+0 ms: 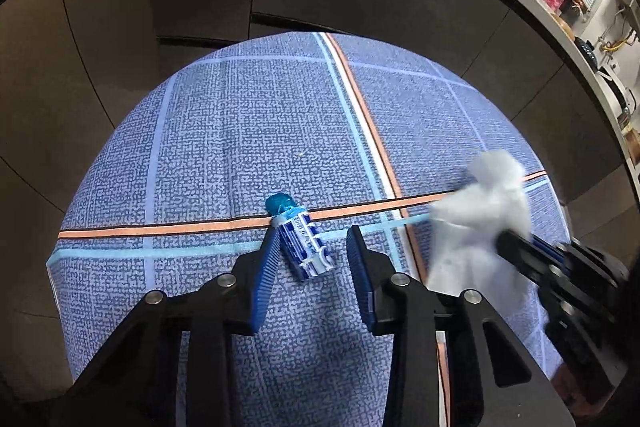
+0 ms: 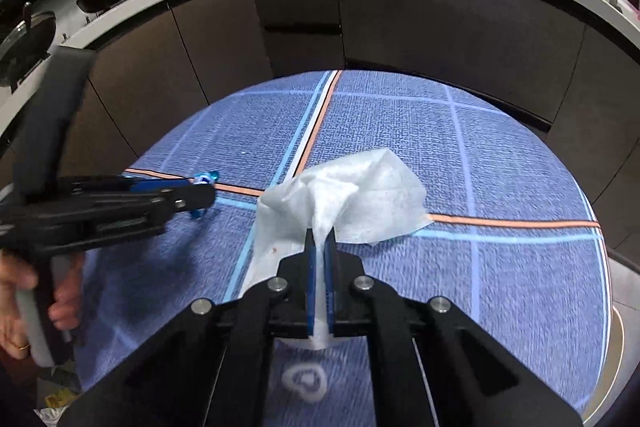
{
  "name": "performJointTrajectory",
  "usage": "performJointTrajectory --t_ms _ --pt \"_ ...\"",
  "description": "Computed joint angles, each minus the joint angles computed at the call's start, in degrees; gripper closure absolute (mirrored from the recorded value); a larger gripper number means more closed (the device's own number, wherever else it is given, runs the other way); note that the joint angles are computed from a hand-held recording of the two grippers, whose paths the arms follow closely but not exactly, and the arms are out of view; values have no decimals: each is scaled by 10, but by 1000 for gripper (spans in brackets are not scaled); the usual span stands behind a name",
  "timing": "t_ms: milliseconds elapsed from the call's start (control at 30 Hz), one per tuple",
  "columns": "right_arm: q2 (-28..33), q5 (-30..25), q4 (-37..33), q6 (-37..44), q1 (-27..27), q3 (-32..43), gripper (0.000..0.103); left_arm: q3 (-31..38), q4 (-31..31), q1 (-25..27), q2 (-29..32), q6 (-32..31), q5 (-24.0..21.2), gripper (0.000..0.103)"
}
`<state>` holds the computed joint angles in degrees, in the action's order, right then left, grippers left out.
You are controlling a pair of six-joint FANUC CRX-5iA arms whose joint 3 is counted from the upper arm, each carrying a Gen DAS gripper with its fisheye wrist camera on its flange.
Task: Collect trash
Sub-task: 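Grasp the blue-white tube with the left tool while the right tool grasps the white tissue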
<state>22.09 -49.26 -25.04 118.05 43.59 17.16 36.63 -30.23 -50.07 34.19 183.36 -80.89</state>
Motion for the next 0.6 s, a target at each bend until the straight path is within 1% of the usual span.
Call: performJointTrajectory --t_ms 133,233,333,433,600 --pt "-23 8 -8 10 -4 -24 97 0 7 3 3 3 2 77" --pt "-39 14 -9 16 -5 -40 97 10 9 3 10 0 -4 86" --pt "-48 14 -20 22 -11 -45 97 19 9 1 15 -1 -11 89" --pt "-57 15 -31 28 -17 -50 97 29 6 -4 18 -1 -15 90" --pt "-74 19 -54 43 -33 -60 97 72 -16 -23 30 -20 -40 91"
